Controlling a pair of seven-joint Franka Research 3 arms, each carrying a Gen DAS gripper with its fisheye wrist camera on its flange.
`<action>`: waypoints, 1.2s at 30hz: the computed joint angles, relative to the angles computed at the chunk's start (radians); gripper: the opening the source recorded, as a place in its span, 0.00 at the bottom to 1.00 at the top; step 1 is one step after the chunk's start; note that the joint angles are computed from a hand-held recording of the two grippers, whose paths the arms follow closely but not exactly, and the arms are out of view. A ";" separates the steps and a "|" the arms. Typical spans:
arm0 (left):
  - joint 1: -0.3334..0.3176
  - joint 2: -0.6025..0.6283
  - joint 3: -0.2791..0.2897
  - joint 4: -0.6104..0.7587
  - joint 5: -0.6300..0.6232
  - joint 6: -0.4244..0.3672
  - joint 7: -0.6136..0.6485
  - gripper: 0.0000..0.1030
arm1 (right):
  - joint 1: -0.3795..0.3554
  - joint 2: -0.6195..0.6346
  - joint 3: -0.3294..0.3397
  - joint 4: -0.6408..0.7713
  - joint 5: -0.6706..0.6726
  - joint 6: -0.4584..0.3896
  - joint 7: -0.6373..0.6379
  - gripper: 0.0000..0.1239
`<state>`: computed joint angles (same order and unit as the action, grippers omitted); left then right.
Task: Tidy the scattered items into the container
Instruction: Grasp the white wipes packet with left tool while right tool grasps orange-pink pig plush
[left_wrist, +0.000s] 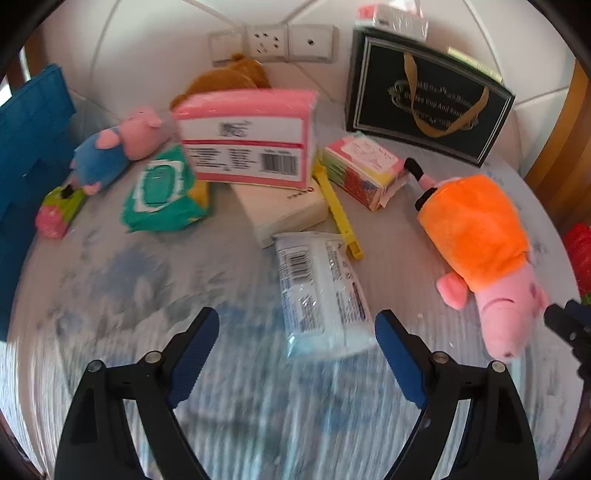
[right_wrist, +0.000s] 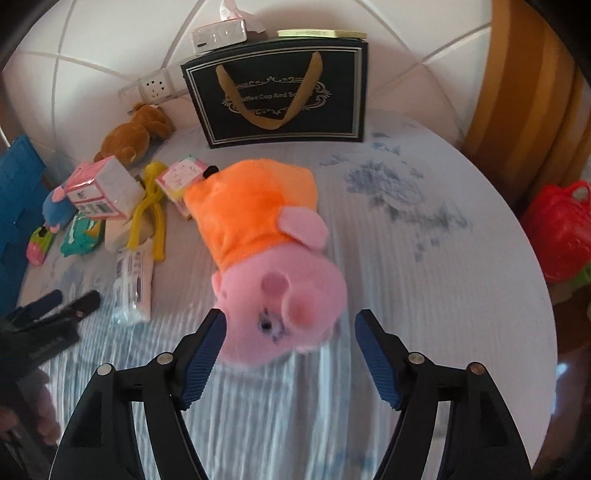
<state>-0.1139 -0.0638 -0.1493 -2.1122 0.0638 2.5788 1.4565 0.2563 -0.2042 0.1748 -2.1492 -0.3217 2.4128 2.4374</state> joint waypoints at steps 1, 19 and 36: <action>0.000 0.025 -0.005 0.015 0.023 0.002 -0.015 0.84 | -0.001 0.022 -0.002 0.019 -0.001 0.000 -0.013 0.61; 0.002 0.200 -0.031 0.124 0.045 0.025 -0.077 0.84 | 0.062 0.235 -0.084 0.176 -0.046 -0.030 -0.068 0.73; -0.005 0.106 -0.039 0.019 -0.003 0.077 -0.002 0.58 | 0.080 0.210 -0.093 0.138 -0.057 -0.059 -0.053 0.65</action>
<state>-0.1190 0.0420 -0.1880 -2.0931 0.0605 2.6561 1.4541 0.3366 0.0058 0.0814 -2.0115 -0.3784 2.3536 2.3845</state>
